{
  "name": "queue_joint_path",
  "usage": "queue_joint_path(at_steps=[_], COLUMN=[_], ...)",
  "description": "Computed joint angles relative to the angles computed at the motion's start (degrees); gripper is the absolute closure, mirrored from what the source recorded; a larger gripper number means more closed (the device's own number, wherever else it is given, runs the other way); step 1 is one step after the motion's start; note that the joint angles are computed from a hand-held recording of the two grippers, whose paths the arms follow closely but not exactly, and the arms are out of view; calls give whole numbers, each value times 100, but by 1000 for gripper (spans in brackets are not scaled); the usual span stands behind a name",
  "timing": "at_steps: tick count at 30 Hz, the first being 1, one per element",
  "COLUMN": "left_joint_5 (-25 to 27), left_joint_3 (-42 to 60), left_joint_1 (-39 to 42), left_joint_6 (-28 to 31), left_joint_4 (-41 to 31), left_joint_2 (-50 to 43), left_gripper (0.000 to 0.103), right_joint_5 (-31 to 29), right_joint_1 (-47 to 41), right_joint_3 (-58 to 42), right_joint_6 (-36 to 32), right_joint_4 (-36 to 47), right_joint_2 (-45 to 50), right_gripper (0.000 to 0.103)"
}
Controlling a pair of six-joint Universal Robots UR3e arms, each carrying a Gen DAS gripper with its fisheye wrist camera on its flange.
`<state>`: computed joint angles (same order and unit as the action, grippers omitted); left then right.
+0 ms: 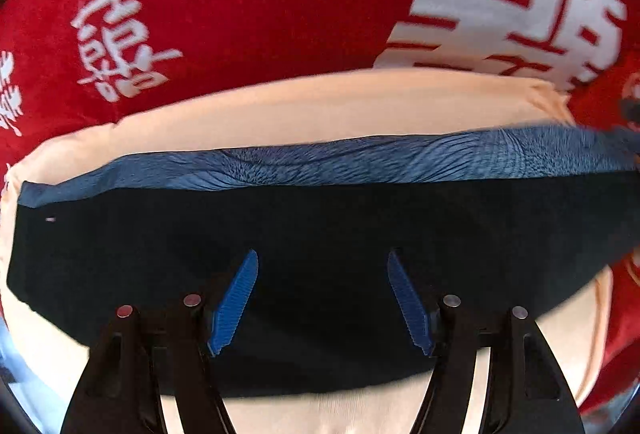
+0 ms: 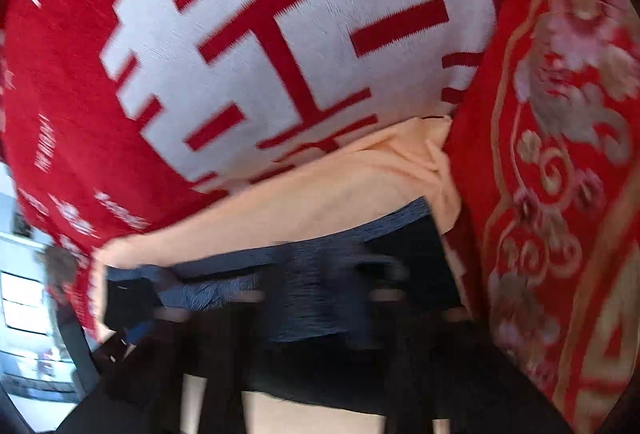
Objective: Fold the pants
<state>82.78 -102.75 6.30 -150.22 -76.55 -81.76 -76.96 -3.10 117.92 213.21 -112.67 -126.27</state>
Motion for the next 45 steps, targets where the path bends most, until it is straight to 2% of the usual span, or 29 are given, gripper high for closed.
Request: queue_joint_path(at_steps=[1, 4, 5, 7, 10, 12, 14, 17, 19, 22, 25, 26, 28, 31, 33, 34, 37, 38, 39, 41, 42, 43, 45], left_joint_5=[81, 213, 220, 355, 287, 315, 415, 526, 544, 538, 490, 480, 470, 437, 498, 491, 537, 592, 639, 646, 585, 534, 418], left_joint_3=[-15, -26, -57, -189, -249, -218, -241, -152, -84, -63, -142, -158, -199, -408, -512, -494, -218, -178, -129, 60, 167, 256, 432], left_joint_1=[-117, -261, -271, -325, -242, -272, -386, -523, -567, -566, -517, -507, -492, -445, -454, -432, -417, -449, -452, -429, -353, -292, -177], left_joint_6=[-167, -426, -409, -354, -227, -193, -228, -426, -549, -581, -545, -537, -501, -398, -395, -382, -461, -465, -431, -384, -325, -275, -166], left_joint_4=[184, 466, 541, 789, 814, 853, 1030, 1144, 1160, 1182, 1184, 1186, 1215, 1325, 1467, 1463, 1240, 1238, 1223, 1020, 899, 847, 807], left_joint_2=[-211, -593, -607, -564, -582, -637, -683, -831, -918, -948, -855, -841, -816, -628, -587, -621, -757, -751, -754, -741, -702, -703, -727], left_gripper=[34, 34, 33, 24, 23, 23, 23, 23, 23, 23, 22, 22, 22, 22, 16, 16, 16, 16, 16, 16, 16, 16, 16], right_joint_5=[-66, -504, -630, -929, -1397, -1482, -1207, -941, -1244, -2035, -1732, -1637, -1446, -1459, -1272, -1320, -2018, -2016, -1870, -1184, -1051, -1114, -1767], right_joint_1=[71, 546, 709, 1195, 1802, 1579, 927, 176, 442, 1791, 2441, 2559, 2555, 2237, 1639, 1589, 2150, 2125, 1978, 1330, 1259, 1427, 2353], right_joint_3=[-23, -421, -534, -558, -399, -574, -500, -714, -908, -1091, -136, 210, 1073, 1775, 2138, 2096, 1471, 1343, 1275, 1275, 1235, 1203, 901], right_joint_6=[-22, 62, 161, 611, 1047, 652, 338, 463, 756, 1432, 2608, 3022, 3600, 3750, 3490, 3385, 3054, 2910, 2791, 2449, 2528, 2665, 3257], right_joint_4=[-83, -56, -14, -32, -205, -17, -189, 31, 168, 596, 652, 594, 85, -369, -468, -516, -794, -679, -427, 565, 1085, 1125, 830], right_joint_2=[31, 258, 284, 44, -54, 140, -66, -398, -511, -226, -496, -568, -871, -1040, -1400, -1352, -773, -720, -772, -1041, -1160, -1211, -965], right_gripper=[20, 20, 20, 20, 20, 20, 20, 20, 20, 20, 22, 33, 48, 48, 73, 95, 95, 94, 94, 77, 74, 73, 73])
